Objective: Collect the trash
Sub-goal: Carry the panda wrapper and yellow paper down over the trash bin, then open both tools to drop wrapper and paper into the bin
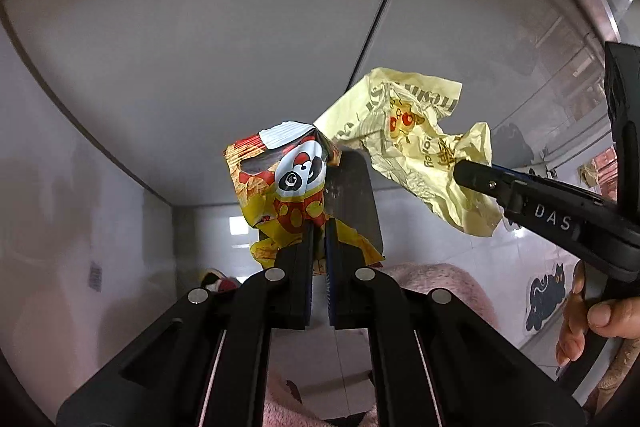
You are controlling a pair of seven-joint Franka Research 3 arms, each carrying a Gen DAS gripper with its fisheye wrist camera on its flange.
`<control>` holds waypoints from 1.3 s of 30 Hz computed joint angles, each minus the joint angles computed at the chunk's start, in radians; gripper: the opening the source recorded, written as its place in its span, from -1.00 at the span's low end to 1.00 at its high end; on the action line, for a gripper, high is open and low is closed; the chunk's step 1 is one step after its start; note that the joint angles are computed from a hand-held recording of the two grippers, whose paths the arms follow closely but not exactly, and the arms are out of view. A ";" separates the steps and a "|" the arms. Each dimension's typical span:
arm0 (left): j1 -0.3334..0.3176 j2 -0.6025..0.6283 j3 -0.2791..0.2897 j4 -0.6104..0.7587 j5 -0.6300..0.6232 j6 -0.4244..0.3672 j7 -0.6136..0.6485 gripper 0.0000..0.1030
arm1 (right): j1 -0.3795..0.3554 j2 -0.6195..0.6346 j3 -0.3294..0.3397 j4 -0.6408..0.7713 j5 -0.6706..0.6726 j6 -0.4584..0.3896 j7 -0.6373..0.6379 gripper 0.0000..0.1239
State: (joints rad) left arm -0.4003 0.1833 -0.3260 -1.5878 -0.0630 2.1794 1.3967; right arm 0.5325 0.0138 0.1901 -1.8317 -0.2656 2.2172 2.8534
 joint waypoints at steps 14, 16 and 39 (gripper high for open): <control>-0.005 0.197 -0.002 0.126 0.019 -0.085 -0.004 -0.92 | -0.007 0.161 -0.051 0.028 0.188 0.030 -0.112 -0.66; -0.006 0.222 -0.001 0.144 0.022 -0.101 -0.007 -0.92 | -0.007 0.185 -0.059 0.039 0.203 0.028 -0.117 -0.66; -0.006 0.307 0.000 0.227 0.014 -0.173 -0.010 -0.83 | -0.011 0.269 -0.095 0.095 0.302 0.050 -0.165 -0.30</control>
State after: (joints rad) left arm -0.4062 0.4902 -0.3257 -1.3603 -0.0488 2.0065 1.3865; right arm 0.5213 0.2831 0.0952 -1.7367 0.0366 2.2675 2.6885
